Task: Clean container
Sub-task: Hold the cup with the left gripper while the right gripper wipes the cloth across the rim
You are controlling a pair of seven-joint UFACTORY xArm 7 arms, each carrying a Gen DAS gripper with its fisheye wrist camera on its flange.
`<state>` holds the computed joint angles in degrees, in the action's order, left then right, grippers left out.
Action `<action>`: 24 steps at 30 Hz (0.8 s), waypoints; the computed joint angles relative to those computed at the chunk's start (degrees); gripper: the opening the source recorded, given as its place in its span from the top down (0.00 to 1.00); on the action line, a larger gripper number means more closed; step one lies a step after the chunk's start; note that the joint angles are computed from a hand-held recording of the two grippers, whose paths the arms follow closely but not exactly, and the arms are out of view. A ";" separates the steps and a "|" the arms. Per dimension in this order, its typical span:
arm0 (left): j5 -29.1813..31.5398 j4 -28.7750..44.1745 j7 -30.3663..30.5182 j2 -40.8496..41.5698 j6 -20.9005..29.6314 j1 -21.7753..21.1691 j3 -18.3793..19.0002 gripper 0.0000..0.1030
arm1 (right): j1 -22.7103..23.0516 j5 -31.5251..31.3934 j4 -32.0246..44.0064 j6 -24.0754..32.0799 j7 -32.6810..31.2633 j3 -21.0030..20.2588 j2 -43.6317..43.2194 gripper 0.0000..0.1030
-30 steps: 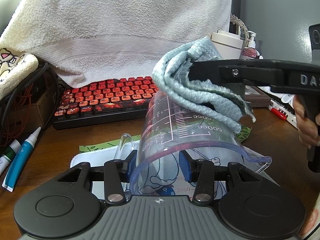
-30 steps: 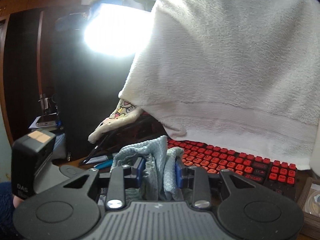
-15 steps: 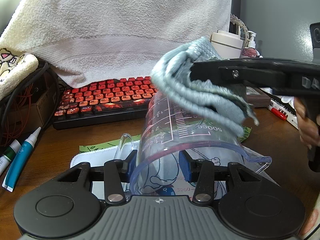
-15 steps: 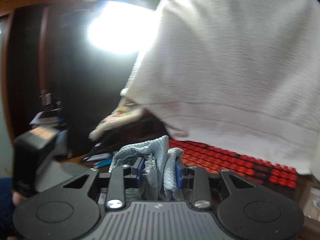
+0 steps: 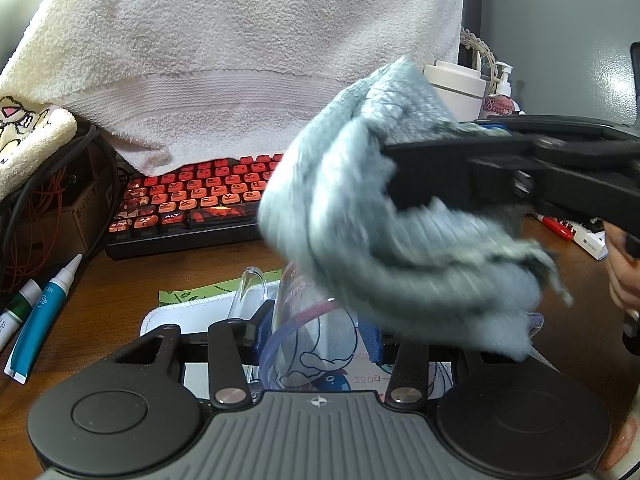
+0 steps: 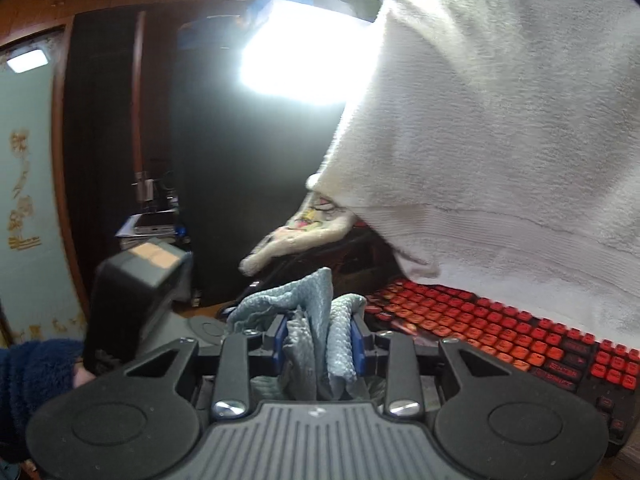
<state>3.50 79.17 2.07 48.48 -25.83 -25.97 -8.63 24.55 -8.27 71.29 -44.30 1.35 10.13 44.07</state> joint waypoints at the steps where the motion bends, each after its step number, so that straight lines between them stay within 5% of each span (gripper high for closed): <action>1: 0.03 0.03 -0.03 0.03 0.00 0.02 -0.01 0.58 | 1.24 3.02 0.03 -0.25 -1.00 -0.97 -0.02 0.71; 3: 0.19 0.10 -0.05 0.09 0.01 0.15 -0.04 0.58 | 2.74 7.86 0.19 -0.71 -2.32 -2.17 0.13 0.71; 8: 0.41 0.16 -0.18 0.14 0.07 0.36 -0.21 0.58 | 2.82 8.69 -0.05 -1.40 -2.84 -2.19 0.23 0.71; 13: 0.74 0.34 -0.32 0.22 0.24 0.63 -0.32 0.58 | -1.96 -4.79 0.39 -0.69 1.44 1.51 0.85 0.71; 17: 0.73 0.43 -0.31 0.25 0.26 0.53 -0.20 0.58 | -1.49 -5.23 0.56 0.32 1.45 1.11 0.48 0.71; 24: 0.74 0.62 -0.26 0.37 0.32 0.52 -0.15 0.58 | 2.37 9.89 0.42 -1.17 -0.80 -2.06 0.53 0.71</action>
